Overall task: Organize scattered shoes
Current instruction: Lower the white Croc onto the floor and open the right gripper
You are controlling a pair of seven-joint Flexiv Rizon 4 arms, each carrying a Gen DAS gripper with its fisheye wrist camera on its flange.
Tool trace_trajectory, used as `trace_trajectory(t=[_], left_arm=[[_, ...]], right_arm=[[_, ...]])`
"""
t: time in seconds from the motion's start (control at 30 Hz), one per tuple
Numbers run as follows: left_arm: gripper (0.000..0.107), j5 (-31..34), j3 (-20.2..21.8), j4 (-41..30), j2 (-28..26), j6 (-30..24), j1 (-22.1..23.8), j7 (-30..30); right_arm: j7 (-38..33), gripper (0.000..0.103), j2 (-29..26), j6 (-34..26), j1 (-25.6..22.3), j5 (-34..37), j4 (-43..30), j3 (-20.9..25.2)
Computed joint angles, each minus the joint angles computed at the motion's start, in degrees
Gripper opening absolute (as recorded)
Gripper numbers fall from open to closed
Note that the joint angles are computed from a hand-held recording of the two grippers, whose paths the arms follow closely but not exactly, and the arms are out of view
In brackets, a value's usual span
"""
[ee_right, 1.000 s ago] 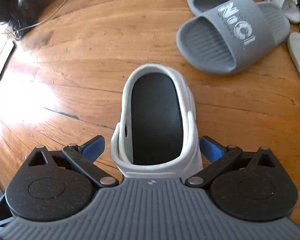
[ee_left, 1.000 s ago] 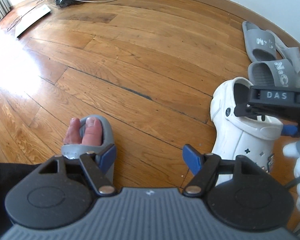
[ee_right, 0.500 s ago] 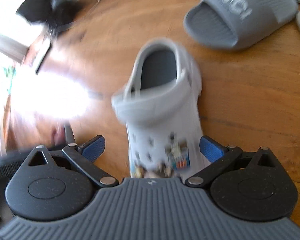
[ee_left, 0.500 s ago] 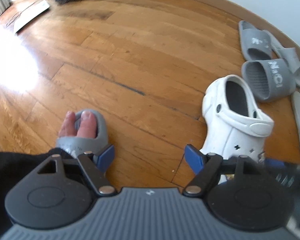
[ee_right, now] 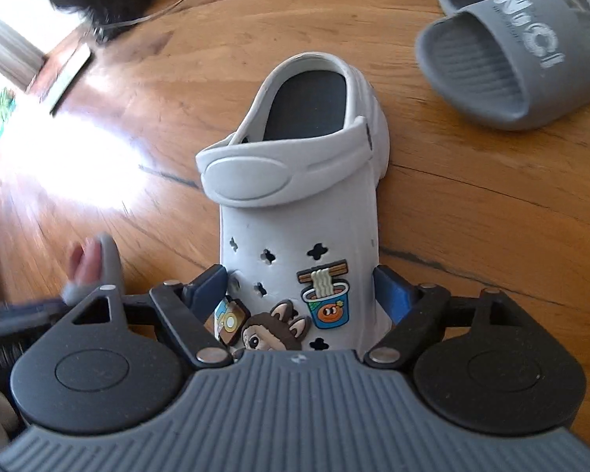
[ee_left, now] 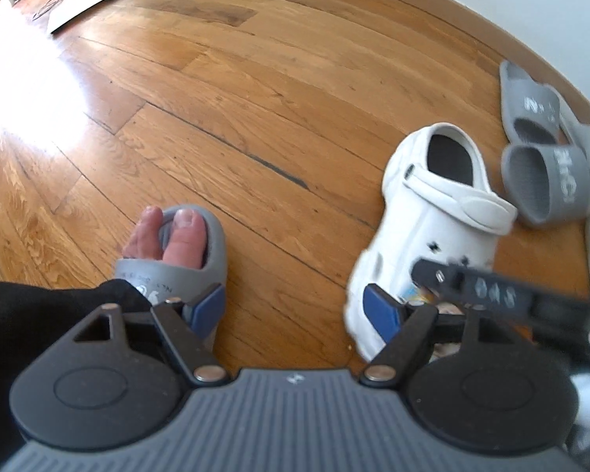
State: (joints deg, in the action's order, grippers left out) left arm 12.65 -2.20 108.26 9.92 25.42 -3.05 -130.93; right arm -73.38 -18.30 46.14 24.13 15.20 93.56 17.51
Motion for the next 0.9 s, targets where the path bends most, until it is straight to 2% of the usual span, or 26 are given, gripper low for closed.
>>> trace_trajectory(t=[0.23,0.4,0.6,0.77,0.9], left_arm=[[0.076,0.8,0.56,0.67,0.76,0.8,1.08,-1.35],[0.076,-0.33,0.69,-0.18,0.56,2.04,0.93,2.81],[0.076,-3.96,0.33,-4.15,-0.71,4.18,-0.41,13.97],[0.077,-6.96,-0.82,-8.4,-0.59,4.11,-1.81,17.11],[0.079,-5.59,-2.29,-11.01,-0.81,2.5,-3.05,18.66]], right_arm=[[2.29,0.076,-4.55,-0.19,1.92,0.94,-5.83,1.05],[3.28,0.078,-3.51,-1.22,0.75,4.39,-6.39,1.89],[2.31,0.08,3.82,-4.36,-0.33,0.22,-4.02,-0.45],[5.47,0.08,10.16,-4.55,-1.84,-1.73,-3.07,-2.82],[11.21,0.08,16.73,-5.5,-2.96,-9.28,-0.96,-4.81]])
